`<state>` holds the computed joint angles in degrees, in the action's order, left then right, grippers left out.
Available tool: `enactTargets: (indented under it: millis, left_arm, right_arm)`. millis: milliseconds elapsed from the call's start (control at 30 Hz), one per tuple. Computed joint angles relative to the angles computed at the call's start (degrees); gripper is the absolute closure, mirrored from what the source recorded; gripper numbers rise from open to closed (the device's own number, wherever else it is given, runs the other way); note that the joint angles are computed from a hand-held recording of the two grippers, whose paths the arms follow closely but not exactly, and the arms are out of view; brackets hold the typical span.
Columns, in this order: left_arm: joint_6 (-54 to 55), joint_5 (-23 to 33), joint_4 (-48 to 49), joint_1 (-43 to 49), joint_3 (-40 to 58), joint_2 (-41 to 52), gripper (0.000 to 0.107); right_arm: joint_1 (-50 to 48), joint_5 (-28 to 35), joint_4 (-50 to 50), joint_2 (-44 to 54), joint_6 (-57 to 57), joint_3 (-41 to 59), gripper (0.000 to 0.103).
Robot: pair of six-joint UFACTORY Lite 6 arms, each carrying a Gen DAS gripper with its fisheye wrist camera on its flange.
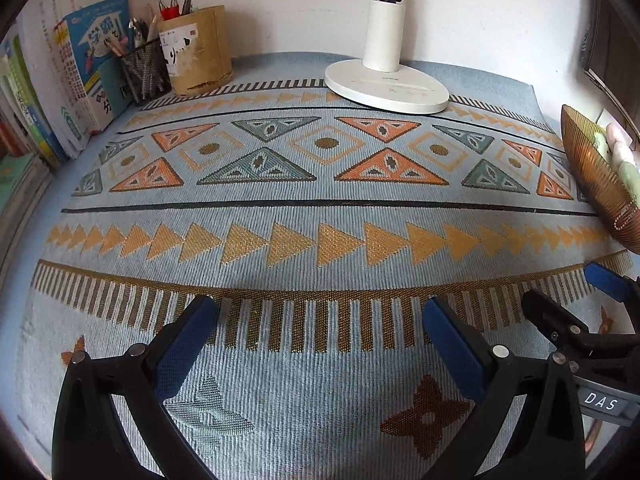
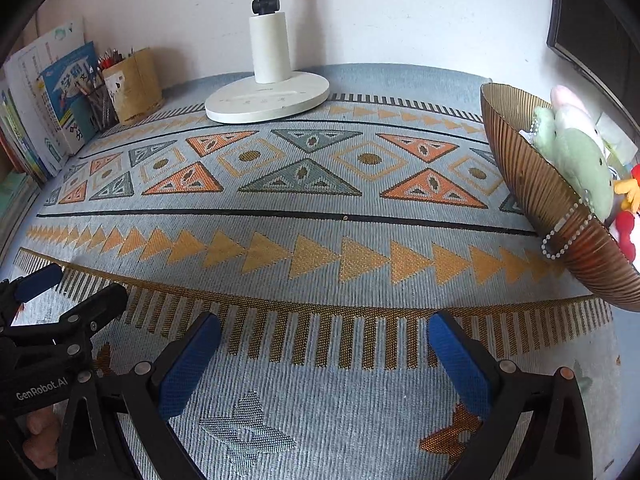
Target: Organize objects
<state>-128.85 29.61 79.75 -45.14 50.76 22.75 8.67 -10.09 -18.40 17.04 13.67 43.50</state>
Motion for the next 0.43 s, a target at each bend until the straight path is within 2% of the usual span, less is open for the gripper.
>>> enactTargets:
  millis: [433]
  left_arm:
    - [0.0,-0.1,0.2,0.2,-0.2,-0.1,0.004]
  right_arm:
    - [-0.1,0.4,-0.9,-0.3,0.8,0.0,0.0]
